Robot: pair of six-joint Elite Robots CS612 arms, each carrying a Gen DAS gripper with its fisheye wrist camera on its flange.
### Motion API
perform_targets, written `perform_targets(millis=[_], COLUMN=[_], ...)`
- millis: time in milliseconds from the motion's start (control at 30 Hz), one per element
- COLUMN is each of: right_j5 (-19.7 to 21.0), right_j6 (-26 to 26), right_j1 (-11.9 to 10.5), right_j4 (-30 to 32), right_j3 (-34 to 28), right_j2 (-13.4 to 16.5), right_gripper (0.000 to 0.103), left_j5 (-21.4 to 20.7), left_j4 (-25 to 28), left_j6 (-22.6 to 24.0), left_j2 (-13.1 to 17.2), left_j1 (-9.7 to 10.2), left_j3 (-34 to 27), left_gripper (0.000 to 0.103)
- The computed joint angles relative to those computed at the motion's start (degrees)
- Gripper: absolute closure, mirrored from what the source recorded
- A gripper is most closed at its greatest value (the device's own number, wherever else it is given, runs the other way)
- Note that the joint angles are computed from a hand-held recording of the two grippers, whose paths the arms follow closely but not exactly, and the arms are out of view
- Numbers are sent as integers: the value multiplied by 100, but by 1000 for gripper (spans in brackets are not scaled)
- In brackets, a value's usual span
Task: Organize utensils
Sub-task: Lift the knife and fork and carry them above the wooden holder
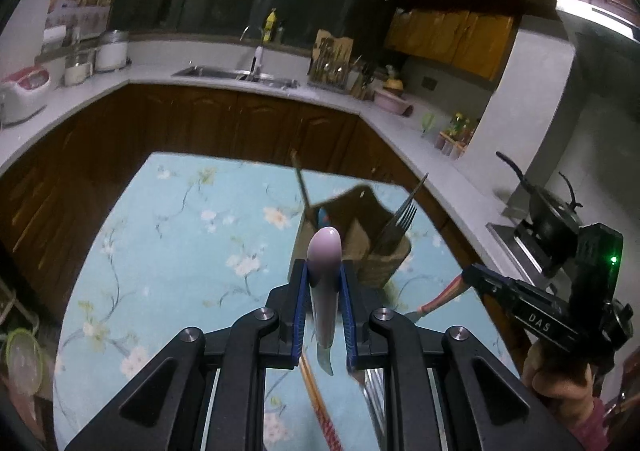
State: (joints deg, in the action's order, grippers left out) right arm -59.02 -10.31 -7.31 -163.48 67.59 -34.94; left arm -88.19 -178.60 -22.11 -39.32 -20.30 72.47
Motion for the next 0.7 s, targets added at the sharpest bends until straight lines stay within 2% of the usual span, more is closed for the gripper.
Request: perform_targets(millis=[200,433,700], right_j5=[-24,-42,-172], right_j6=[145,245,324], right_j1=[-7,3,29], right_j4=[-161,-246,-198], right_j3=[-288,-726,-1191], right_j2=[76,233,470], right_gripper=[88,88,88], left_j5=[13,46,152], left_j4=[-189,-174,-313], left_j6=[106,103,14], left_j2=[131,349,719], left_j1=[20,42,54], left_j3=[-298,-727,-1276], left_gripper=[89,89,89])
